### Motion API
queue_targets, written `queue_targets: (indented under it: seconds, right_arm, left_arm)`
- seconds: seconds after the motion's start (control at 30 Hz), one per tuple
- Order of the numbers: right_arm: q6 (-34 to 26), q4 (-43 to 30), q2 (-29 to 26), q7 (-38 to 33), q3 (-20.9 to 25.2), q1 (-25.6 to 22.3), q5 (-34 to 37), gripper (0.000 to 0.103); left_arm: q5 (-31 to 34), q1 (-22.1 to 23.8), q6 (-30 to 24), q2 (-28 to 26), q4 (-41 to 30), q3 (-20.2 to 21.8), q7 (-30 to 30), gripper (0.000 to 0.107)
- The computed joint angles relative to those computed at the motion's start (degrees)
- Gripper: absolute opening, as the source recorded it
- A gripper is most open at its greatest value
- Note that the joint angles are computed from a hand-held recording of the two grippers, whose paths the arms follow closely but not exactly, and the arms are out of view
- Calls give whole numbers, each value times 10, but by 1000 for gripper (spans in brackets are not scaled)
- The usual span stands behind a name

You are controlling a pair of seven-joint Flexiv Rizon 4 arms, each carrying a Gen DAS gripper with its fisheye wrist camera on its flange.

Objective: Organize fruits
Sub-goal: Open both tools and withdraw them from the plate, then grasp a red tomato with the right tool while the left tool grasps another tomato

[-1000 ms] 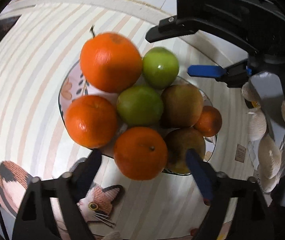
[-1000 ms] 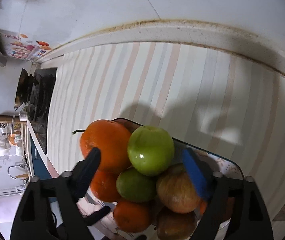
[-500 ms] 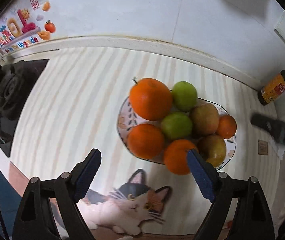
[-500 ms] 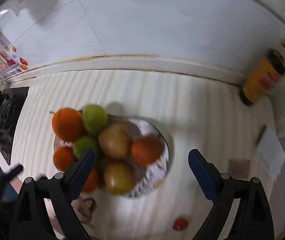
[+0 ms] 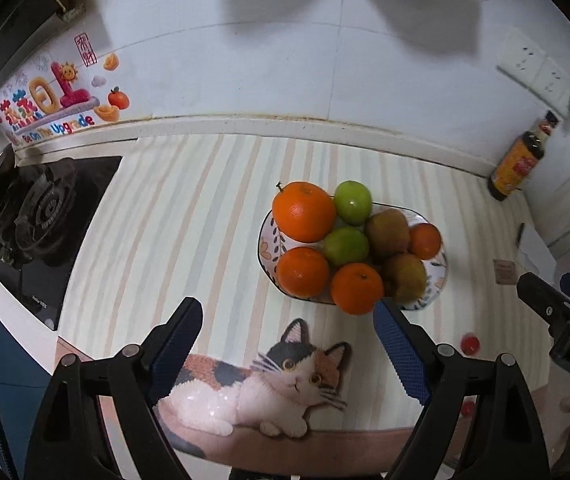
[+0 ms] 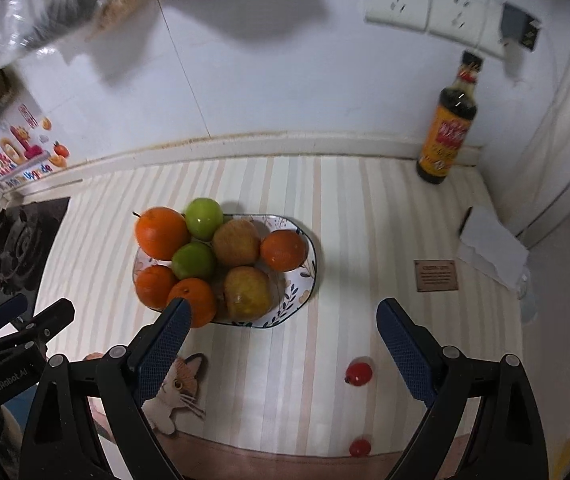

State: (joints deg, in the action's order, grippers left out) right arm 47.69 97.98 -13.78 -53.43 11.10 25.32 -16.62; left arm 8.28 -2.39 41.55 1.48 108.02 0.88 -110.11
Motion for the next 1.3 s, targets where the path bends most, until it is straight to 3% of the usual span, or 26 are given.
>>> queue_targets:
  seconds: [0.47,0.8,0.93,1.0,1.13,1.3]
  right_arm:
    - [-4,75,128,55,30,1,-30,96]
    - [-3,95,178,89,46,-3,-42,96]
    - [2,101,183,94,45,-6,-24,96]
    - [4,104,183,84,41,-10,-4,96]
    - [9,121,175,50,26,-25,57,96]
    - [39,183,158,49,12,-56,82,96]
  left_arm:
    - [8,-3,-13,110,34,-17,30,87]
    - [-8,1,-2,154,56,-23,39,87]
    - [-15,4,4,153,61,-27,35,88]
    - [-12,6,-1,141,56,-32,31,101]
    - [3,3,-2,109,48,-43,15,102]
    - [20,-19,-25,40,19,-57,12,102]
